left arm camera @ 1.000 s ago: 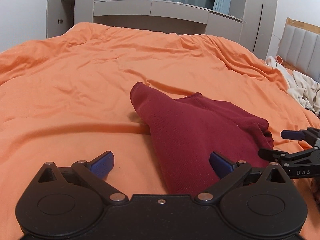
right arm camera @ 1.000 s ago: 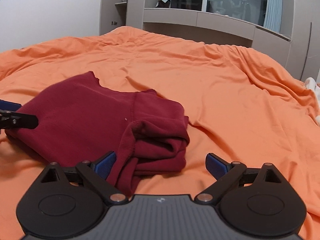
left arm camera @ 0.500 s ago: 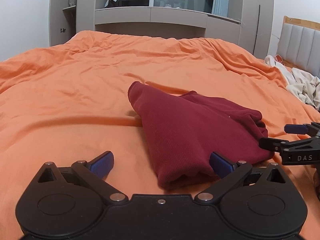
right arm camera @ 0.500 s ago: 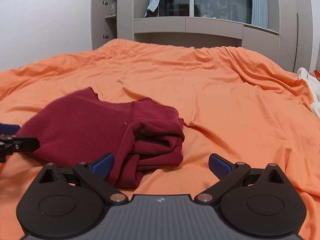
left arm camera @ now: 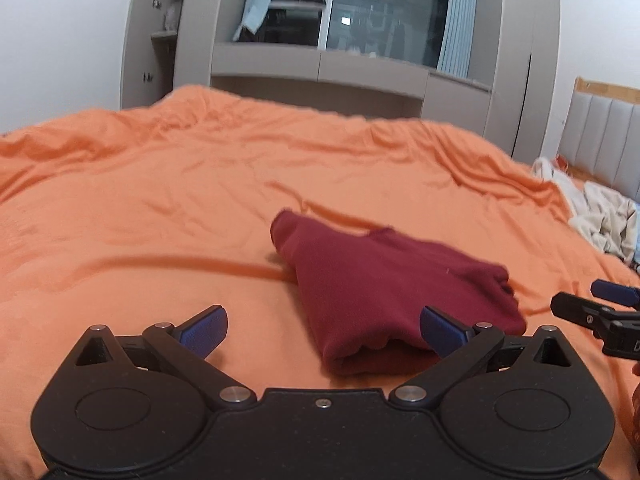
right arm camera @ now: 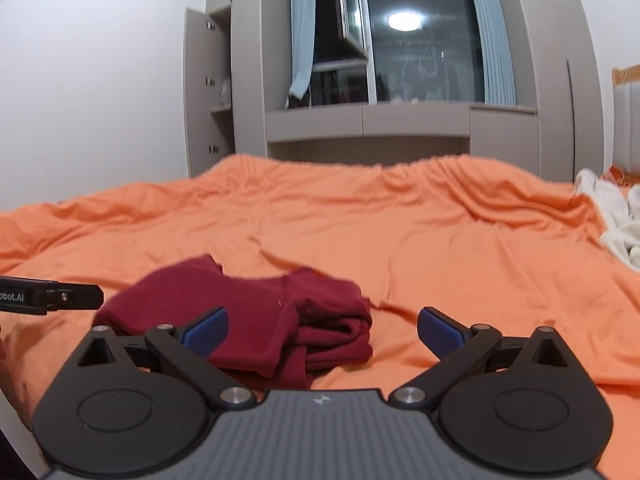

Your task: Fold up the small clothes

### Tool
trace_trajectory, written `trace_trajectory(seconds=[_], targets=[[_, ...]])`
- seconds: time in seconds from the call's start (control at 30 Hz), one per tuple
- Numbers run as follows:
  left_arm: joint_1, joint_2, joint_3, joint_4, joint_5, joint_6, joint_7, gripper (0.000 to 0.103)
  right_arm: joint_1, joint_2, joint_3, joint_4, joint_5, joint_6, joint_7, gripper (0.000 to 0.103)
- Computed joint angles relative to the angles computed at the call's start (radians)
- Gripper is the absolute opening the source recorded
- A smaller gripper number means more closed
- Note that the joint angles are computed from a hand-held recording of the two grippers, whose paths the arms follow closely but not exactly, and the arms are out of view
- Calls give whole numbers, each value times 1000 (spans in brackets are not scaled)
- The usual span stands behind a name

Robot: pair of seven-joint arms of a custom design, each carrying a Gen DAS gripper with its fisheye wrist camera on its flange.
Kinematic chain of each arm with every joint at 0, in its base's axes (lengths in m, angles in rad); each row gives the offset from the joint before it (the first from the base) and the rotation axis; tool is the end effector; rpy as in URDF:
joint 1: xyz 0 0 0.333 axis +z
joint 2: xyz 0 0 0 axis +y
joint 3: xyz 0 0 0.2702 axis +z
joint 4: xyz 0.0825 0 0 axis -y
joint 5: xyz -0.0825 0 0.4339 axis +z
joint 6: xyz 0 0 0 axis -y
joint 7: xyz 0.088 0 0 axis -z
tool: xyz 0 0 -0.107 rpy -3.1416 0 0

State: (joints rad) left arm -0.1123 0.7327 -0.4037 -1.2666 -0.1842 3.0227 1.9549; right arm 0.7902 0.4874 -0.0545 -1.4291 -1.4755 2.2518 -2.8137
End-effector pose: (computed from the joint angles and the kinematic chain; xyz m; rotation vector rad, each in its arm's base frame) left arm 0.7499 -0.2937 0.4183 -1.2303 2.0182 -1.3026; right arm 0.5792 0.4964 0.4164 -1.1933 1.6103 -1.1381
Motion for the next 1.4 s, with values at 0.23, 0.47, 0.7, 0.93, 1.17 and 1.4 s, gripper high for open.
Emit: trace_trajectory(seconds=[0.23,0.47,0.7,0.93,1.17,1.4], targets=[[181,-72,-215,-207,10,202,94,102,48,-36,16,-55,-101,-103,57,103],[368,-126,-383,-417,139,360,60,102,68,-70,58,-113,-133,-196,95,103],[480,-172,-451,-550,247,442,-63,102,86,-82,91,-140,-141,-278,107,103],[530,-208,-462,-621,335,457,-181,102,86,-104,111,-180,-127,-304,137,103],[532,-244,-432,-662,414,464,-275,102,76,-111,122,-189,-111,-301,143,103],[510,-266,-387,-669,483,467,-368,102,75,-108,122,-185,-109,-299,141,103]])
